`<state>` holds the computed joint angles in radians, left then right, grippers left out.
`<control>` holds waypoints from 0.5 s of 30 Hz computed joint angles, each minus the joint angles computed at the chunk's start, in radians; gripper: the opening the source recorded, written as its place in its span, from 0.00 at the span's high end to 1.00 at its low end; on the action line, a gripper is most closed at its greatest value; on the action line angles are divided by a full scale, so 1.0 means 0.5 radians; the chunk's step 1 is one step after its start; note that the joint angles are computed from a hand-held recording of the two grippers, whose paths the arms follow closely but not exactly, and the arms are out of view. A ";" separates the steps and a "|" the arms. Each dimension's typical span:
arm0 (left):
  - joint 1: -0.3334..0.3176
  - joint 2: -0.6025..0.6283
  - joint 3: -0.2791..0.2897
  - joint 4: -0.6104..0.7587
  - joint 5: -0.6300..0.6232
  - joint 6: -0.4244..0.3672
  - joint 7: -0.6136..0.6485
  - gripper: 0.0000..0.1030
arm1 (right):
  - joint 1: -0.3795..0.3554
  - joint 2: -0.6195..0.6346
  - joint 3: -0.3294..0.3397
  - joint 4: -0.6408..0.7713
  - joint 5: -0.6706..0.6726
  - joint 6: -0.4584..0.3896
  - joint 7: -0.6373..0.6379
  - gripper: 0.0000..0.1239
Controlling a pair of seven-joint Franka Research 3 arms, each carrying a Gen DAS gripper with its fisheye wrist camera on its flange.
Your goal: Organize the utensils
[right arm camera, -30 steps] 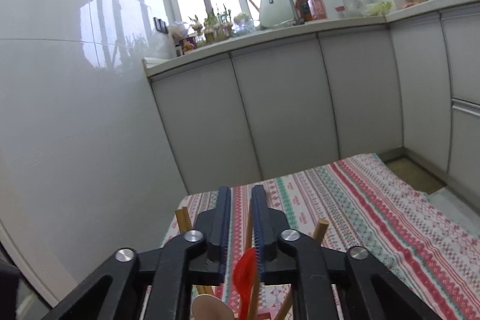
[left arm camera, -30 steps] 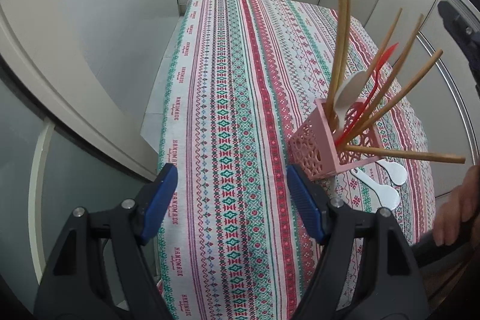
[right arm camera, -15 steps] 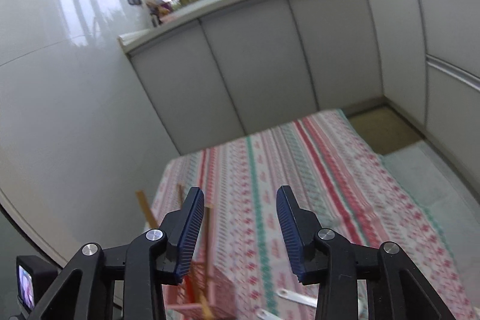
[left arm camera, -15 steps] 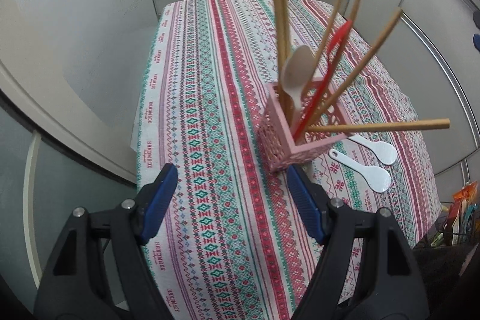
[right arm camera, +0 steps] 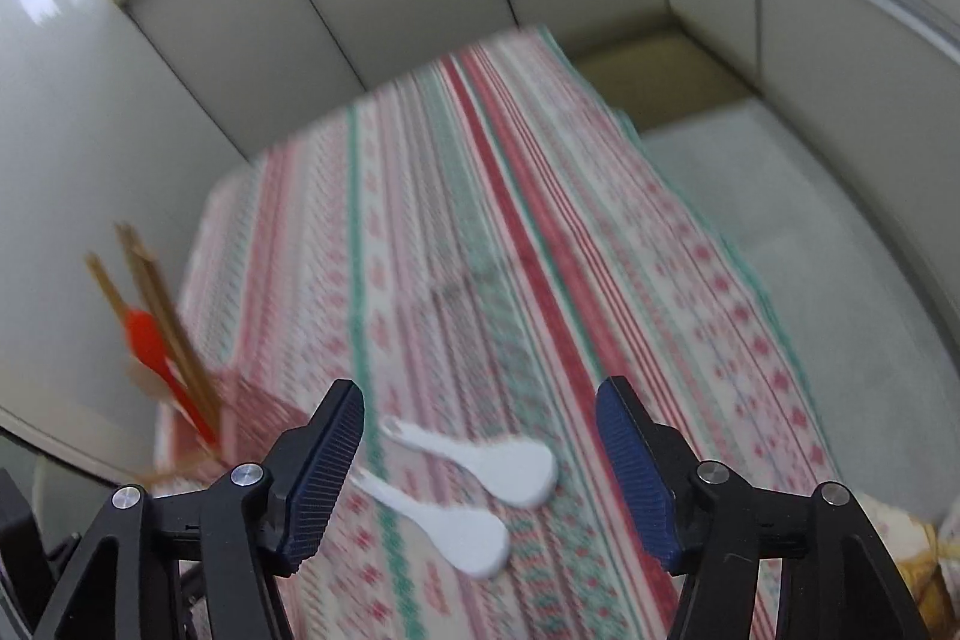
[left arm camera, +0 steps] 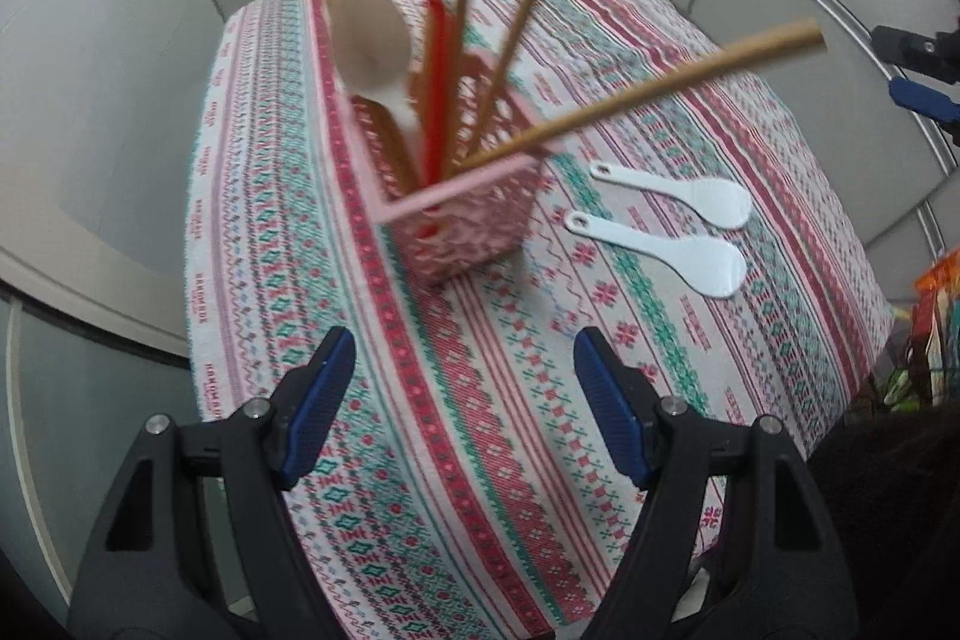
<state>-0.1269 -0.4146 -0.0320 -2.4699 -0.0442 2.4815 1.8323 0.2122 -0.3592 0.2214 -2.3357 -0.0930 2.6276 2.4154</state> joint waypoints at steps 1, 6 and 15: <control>-0.013 0.005 -0.012 -0.008 0.004 -0.010 0.011 0.27 | 0.019 0.003 -0.025 -0.009 0.038 -0.032 -0.035 0.43; -0.071 0.034 -0.085 -0.044 0.055 -0.015 0.021 0.27 | 0.072 0.011 -0.124 -0.053 0.212 -0.207 -0.217 0.43; -0.267 0.154 -0.180 -0.153 0.054 0.268 0.081 0.27 | 0.036 0.049 -0.172 -0.052 0.325 -0.312 -0.322 0.40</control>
<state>-0.2605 -0.3374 -0.1219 -2.5466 -0.0169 2.6153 1.8728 0.2300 -0.3347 0.1355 -2.3617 0.0697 2.4715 2.2543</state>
